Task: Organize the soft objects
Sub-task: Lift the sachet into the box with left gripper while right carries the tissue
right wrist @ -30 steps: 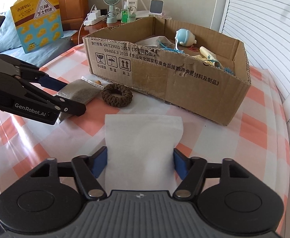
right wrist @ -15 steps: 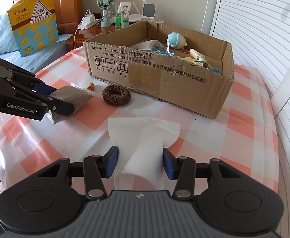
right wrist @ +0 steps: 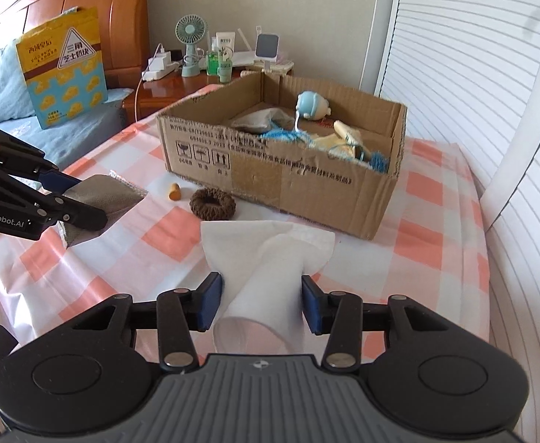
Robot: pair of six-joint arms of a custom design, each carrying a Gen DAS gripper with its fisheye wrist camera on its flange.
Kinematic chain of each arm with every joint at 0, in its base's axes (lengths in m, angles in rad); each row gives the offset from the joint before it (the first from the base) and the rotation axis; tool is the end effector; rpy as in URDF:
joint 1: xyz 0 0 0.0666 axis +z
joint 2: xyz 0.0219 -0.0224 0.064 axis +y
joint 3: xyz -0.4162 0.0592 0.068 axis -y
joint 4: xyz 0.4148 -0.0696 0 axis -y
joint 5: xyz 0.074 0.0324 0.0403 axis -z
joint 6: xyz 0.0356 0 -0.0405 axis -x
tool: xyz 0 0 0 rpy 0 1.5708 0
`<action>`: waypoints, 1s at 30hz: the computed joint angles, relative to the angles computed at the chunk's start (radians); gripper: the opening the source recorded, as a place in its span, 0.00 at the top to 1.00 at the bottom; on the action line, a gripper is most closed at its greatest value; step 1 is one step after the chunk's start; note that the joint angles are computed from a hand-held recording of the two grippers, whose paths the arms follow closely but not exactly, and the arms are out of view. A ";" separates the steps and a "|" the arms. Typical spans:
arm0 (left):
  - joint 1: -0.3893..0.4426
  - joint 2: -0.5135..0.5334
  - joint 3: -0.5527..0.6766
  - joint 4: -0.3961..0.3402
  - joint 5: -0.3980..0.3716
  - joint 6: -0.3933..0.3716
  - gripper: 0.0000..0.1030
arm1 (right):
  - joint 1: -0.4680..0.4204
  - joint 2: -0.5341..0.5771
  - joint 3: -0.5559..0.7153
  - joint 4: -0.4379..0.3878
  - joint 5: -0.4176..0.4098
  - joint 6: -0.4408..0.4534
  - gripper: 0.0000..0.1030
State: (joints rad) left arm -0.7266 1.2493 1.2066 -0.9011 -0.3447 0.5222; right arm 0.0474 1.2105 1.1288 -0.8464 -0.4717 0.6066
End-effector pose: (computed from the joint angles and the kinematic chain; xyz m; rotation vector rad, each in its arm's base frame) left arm 0.3308 -0.2785 0.4421 0.1118 2.4384 -0.1177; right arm 0.4142 0.0354 0.4255 -0.9457 2.1949 0.3314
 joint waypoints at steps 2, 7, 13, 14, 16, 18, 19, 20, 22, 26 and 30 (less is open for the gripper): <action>-0.001 -0.006 0.010 0.001 -0.003 -0.016 0.68 | -0.004 -0.004 0.013 -0.001 -0.015 -0.007 0.51; 0.011 -0.006 0.044 0.011 -0.003 -0.071 0.68 | -0.011 -0.003 0.054 0.018 -0.054 -0.026 0.51; 0.054 0.029 0.106 0.038 -0.001 -0.160 0.68 | -0.015 0.015 0.094 0.042 -0.087 -0.056 0.51; 0.063 0.040 0.121 0.045 -0.002 -0.180 0.69 | -0.013 0.019 0.099 0.046 -0.088 -0.057 0.51; 0.083 0.066 0.153 0.054 -0.003 -0.213 0.69 | -0.009 0.027 0.110 0.057 -0.088 -0.063 0.51; 0.105 0.096 0.187 0.068 0.004 -0.242 0.70 | -0.004 0.040 0.123 0.059 -0.093 -0.062 0.51; 0.120 0.112 0.203 0.075 0.018 -0.247 0.70 | -0.002 0.045 0.127 0.062 -0.088 -0.063 0.51; 0.134 0.131 0.222 0.079 0.024 -0.245 0.70 | 0.001 0.052 0.130 0.066 -0.082 -0.065 0.51; 0.149 0.160 0.248 0.076 0.026 -0.249 0.69 | 0.002 0.057 0.130 0.067 -0.082 -0.065 0.51; 0.139 0.158 0.233 0.074 0.022 -0.248 0.40 | -0.003 0.062 0.122 0.061 -0.089 -0.060 0.51; 0.117 0.142 0.181 0.025 -0.011 -0.169 0.28 | -0.004 0.074 0.115 0.058 -0.086 -0.068 0.51</action>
State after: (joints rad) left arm -0.6101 1.3913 1.3875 -0.8764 -0.3552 0.3528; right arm 0.0433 1.2845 1.2440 -0.7885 -0.5579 0.5390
